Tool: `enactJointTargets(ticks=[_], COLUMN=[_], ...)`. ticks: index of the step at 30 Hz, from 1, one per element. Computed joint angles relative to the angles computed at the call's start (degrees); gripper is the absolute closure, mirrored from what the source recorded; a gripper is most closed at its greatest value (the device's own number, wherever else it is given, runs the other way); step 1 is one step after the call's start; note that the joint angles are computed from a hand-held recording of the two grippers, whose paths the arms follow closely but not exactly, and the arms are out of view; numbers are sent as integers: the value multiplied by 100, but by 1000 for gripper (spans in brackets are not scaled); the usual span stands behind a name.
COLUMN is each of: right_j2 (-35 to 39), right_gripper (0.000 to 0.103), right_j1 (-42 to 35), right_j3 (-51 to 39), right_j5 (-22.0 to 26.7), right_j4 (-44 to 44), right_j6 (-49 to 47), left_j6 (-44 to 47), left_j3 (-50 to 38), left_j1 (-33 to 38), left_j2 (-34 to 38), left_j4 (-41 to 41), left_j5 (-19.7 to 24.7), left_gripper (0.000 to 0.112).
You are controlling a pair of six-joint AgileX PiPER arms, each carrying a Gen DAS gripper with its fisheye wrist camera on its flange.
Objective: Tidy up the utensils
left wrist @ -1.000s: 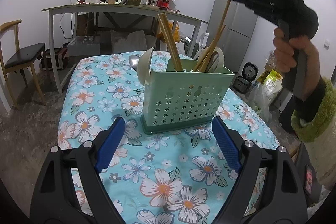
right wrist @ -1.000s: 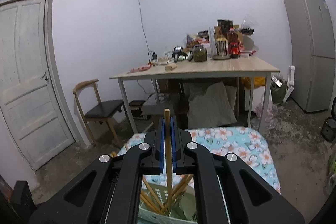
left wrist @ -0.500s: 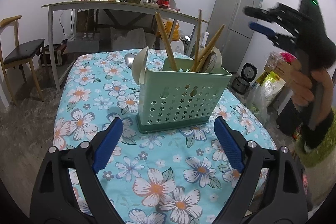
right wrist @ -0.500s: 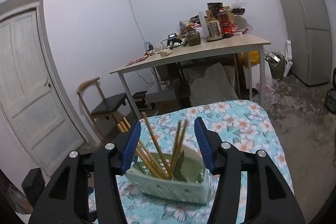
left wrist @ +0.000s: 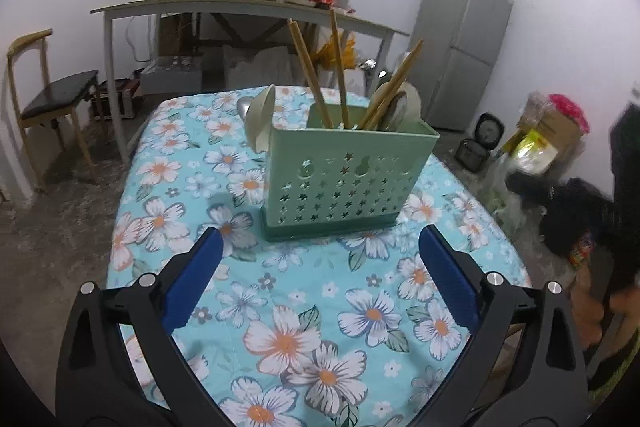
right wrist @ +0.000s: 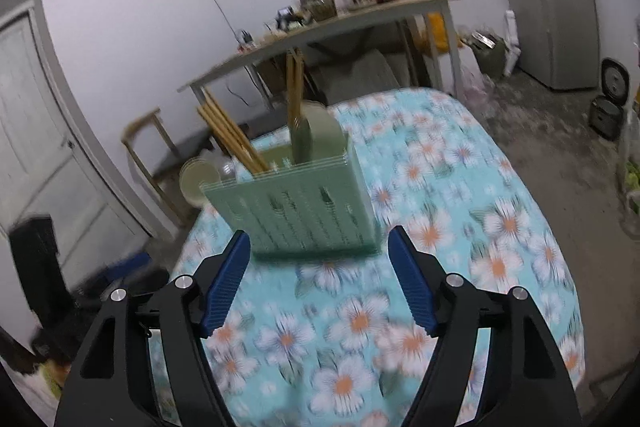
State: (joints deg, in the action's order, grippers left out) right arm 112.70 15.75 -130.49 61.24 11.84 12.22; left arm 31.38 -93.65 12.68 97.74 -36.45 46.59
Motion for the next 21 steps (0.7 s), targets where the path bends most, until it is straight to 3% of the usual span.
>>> enactJointTargets(ticks=[3, 8, 21], right_j2=[-349, -609, -1260], right_gripper=[29, 23, 17], right_j1=[40, 164, 76], right_j3=[713, 1030, 1936], right_j5=[-217, -272, -549], right_j4=[-24, -314, -361], right_j6=[-59, -296, -476], left_j6=[-385, -2305, -3512], left_j3=[112, 302, 515], left_j1=[-150, -701, -1323], left_j2=[-143, -430, -821], left_j4=[305, 2178, 3847], left_j5=[-170, -640, -117], left_gripper=[18, 18, 18])
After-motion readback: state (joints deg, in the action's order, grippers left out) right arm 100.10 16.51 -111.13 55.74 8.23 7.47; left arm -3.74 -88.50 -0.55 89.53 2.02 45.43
